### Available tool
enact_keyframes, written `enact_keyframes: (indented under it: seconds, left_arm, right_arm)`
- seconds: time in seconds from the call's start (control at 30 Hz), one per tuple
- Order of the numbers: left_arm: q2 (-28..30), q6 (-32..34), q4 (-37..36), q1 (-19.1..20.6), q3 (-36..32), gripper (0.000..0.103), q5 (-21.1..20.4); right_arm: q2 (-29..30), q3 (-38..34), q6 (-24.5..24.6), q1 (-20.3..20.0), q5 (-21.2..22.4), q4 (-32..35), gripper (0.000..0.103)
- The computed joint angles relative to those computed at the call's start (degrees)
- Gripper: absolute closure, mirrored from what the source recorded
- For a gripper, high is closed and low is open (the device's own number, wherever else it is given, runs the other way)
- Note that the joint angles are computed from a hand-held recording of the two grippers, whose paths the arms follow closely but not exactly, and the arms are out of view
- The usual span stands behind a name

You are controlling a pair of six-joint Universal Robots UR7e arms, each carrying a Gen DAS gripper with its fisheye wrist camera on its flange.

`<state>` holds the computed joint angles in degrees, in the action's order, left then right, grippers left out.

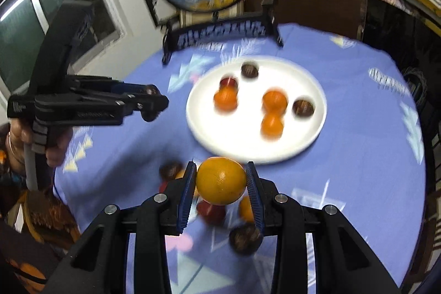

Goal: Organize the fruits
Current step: 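Grasp the yellow tomato with the right tool while the left tool grasps the dark date, then carry both fruits over the white plate, lower them and open both tools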

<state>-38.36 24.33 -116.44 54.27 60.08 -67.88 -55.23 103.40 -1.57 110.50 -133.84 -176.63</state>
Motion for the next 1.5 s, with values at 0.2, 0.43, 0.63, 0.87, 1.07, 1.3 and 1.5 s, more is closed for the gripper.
enact_keyframes:
  seconds: [0.2,0.43,0.63,0.87,1.07,1.3,1.5]
  left_arm:
    - [4.91,-0.92,-0.16,-1.82,-6.74,0.061,1.63]
    - [8.31,-1.69,1.26,-2.22,-9.83,0.061,3.06]
    - [12.04,-2.3,4.16,-1.8,-14.34,0.061,3.94]
    - [16.68,-2.4,7.47,-1.1,-20.87,0.061,4.55]
    - [20.3,-3.59,10.77,-0.47,-26.52,0.061,5.24]
    - [22.32,-3.97,12.21,-0.02,-30.13,0.061,5.53]
    - [24.29,-4.25,13.28,-0.04,-33.25,0.061,6.05]
  right_arm:
    - [0.59,-4.23,-4.8,-1.08,-0.11,-5.05,0.066]
    - [1.53,-8.07,-5.88,-3.59,1.6,-5.25,0.066]
    - [2.35,-10.93,-5.61,-6.04,3.71,-3.19,0.066]
    - [4.2,-14.97,-5.93,-8.85,5.81,-0.31,0.066]
    - [5.97,-18.62,-5.66,-10.83,7.06,2.25,0.066]
    - [6.66,-20.27,-4.22,-12.44,8.23,3.6,0.066]
    - [8.31,-22.71,-2.7,-13.42,7.77,6.06,0.066]
